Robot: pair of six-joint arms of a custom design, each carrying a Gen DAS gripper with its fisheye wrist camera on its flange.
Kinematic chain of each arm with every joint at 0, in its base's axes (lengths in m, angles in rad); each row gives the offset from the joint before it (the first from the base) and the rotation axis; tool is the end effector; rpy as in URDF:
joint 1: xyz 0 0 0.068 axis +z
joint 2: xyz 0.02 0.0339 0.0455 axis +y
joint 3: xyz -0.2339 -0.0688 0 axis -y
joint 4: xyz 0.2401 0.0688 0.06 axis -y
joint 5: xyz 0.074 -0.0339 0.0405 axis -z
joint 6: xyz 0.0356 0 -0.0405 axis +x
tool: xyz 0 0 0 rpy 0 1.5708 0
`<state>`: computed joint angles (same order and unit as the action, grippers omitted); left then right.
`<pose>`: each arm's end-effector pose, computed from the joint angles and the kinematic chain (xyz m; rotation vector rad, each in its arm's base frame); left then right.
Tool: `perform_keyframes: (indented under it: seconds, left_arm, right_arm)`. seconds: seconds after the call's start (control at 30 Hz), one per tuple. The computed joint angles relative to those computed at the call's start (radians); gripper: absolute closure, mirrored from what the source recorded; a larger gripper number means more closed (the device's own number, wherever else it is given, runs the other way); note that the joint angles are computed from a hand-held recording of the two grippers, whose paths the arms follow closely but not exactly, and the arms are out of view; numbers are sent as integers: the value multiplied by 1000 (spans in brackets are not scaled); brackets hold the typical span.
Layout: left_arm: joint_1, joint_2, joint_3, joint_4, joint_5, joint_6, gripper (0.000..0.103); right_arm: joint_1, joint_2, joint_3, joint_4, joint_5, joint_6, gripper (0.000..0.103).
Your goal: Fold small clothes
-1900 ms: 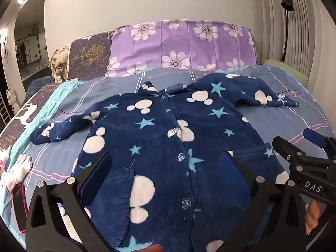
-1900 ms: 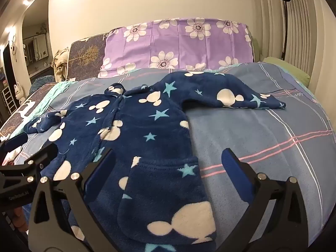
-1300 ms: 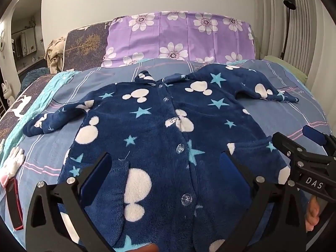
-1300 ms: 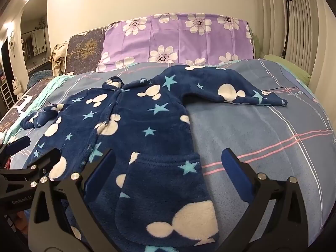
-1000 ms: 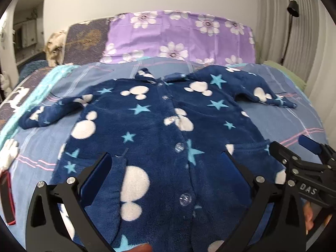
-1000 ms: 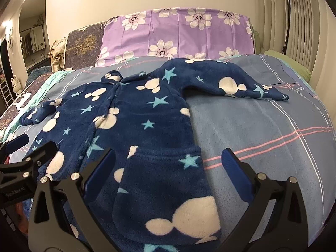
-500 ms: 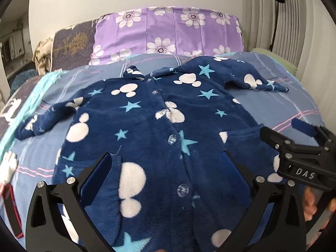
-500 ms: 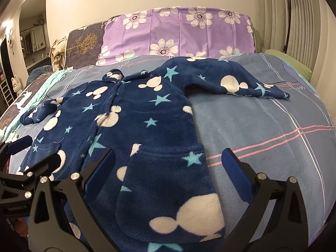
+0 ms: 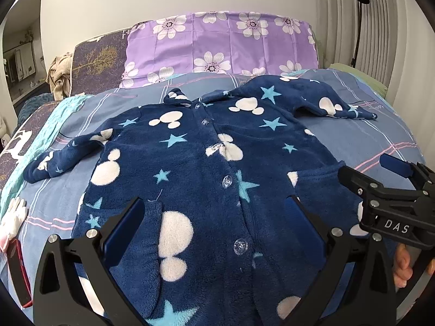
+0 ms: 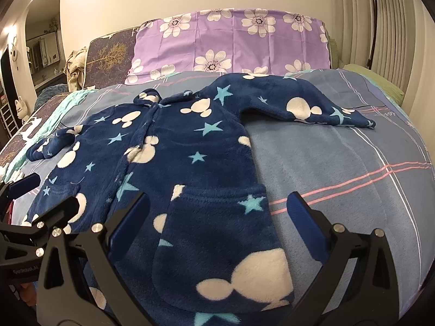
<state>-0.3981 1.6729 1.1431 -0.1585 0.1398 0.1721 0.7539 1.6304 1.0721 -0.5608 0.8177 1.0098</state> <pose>0.3352 -0.1464 0.2072 0.7089 2.1524 -0.2782 0.2454 0.1948 0.1822 0.5051 2.1850 -0.2189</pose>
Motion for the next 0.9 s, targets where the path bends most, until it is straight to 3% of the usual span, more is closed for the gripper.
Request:
perform_keyframes:
  seconds: [0.9]
  left_arm:
    - [27,66,54,-46,84,-35,1]
  right_arm:
    - [1,24,27,-32,16,13,2]
